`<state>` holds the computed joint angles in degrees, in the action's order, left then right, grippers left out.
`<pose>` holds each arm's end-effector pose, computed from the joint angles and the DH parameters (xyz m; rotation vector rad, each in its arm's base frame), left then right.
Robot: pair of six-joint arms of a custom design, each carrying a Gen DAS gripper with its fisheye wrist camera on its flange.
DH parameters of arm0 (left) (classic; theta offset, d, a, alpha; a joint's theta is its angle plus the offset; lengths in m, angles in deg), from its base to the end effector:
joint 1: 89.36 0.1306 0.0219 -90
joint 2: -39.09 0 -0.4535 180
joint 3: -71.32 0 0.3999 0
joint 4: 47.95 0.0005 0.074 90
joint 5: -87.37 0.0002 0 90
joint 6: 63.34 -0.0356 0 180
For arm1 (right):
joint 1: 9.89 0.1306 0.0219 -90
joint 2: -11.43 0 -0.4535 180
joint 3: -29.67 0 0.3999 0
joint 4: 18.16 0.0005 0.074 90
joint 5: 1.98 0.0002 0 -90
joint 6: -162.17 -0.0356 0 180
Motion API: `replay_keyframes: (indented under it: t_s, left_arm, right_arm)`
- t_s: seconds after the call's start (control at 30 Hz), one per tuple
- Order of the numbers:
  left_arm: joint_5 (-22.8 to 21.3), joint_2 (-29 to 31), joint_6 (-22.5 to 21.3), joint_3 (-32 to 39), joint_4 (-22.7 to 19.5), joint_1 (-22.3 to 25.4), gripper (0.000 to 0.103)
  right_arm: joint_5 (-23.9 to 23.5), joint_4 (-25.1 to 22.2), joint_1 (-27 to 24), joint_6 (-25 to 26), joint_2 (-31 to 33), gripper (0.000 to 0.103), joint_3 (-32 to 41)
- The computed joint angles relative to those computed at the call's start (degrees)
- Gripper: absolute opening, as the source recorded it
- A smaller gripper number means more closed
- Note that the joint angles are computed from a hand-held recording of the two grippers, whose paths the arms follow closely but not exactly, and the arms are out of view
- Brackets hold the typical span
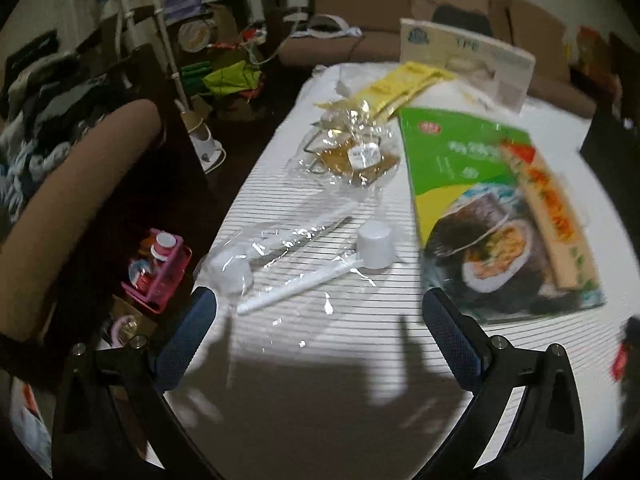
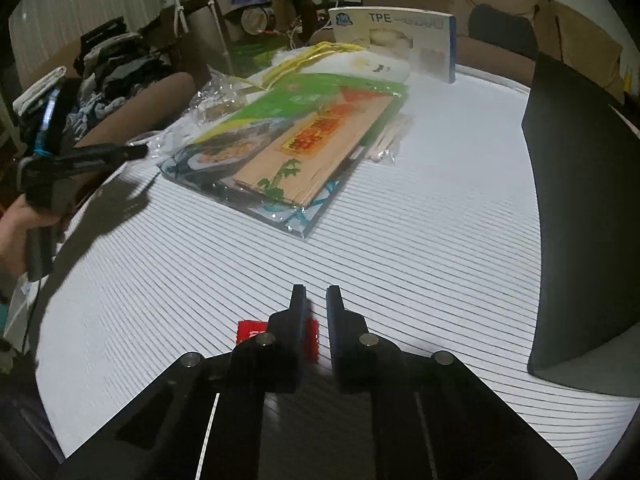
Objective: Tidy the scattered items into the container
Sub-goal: 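Grasp the clear bag with white scoop with the left tool while the right holds the red packet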
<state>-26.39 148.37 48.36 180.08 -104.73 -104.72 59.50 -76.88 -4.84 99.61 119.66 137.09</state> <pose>0.6101 -0.1532 0.4652 -0.2880 2.4510 0.2617 0.6130 0.0707 0.4648 -0.8611 2.3398 0.4886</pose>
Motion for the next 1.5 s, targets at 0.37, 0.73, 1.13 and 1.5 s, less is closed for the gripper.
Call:
replay_keyframes:
  t_s: [0.37,0.73,1.13,1.5]
  left_arm:
    - [3.36,2.01,-1.94,0.3,0.98,1.29,0.075]
    - [15.26,-4.32,0.31,-4.5,3.91,1.01,0.01]
    - [10.88,-22.49,29.09,-15.46,8.7,1.03,0.01]
    - [7.59,-24.6,33.66,-18.83,9.42,3.94,0.01]
  right_arm:
    - [-8.2,-6.77,-0.36,-2.39,1.28,0.013,5.8]
    - [-15.95,-14.65,5.79,-5.98,6.36,0.022,19.52]
    - [-13.53,-23.58,15.58,-5.98,17.67,0.042,38.45]
    - [1.47,-22.79,27.08,10.91,24.49,0.063,45.63]
